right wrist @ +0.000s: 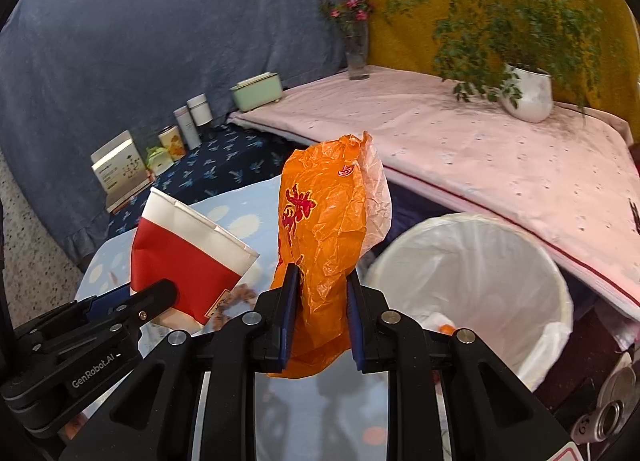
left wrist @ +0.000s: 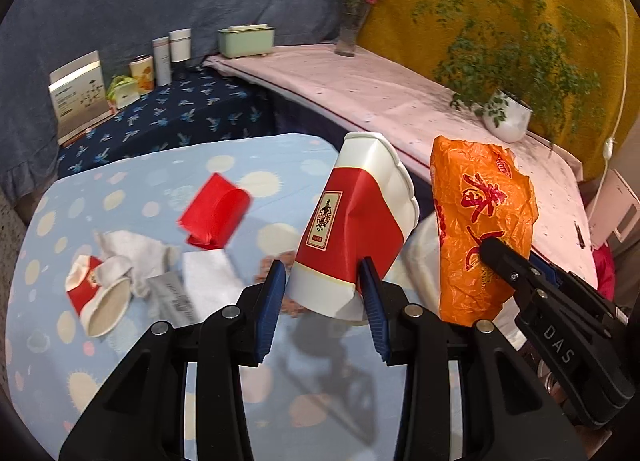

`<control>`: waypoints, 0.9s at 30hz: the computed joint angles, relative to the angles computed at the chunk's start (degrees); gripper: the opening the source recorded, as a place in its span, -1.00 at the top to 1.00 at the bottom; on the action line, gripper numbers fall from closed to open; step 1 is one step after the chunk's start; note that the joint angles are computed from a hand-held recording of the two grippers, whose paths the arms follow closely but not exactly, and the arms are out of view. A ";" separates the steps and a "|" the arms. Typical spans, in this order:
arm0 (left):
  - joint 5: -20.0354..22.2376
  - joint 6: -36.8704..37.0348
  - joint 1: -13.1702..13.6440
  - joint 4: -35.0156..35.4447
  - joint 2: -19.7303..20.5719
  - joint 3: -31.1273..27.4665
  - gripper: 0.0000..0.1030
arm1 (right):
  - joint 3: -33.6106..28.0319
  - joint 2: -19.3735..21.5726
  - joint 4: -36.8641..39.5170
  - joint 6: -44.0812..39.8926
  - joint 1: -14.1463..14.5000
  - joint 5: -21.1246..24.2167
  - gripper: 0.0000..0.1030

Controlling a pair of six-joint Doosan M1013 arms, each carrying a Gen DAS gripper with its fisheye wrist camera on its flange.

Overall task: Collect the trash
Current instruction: 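Carry the orange printed bag toward the bin with the right tool while the left holds the paper bag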

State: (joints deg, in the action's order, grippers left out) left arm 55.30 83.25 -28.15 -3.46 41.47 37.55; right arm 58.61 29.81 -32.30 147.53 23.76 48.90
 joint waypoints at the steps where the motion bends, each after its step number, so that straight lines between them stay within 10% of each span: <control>1: 0.23 0.45 -0.48 -0.22 0.35 -0.63 0.28 | 1.00 -0.58 -0.69 0.99 -0.20 0.01 0.59; 27: 14.33 5.62 -7.01 -3.03 14.04 -22.69 0.26 | 15.14 -7.58 -4.27 12.46 -6.13 -0.27 0.49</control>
State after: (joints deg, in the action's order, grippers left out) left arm 69.64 88.87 -35.16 -6.49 55.51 14.86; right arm 73.74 22.23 -36.58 160.00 17.63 48.63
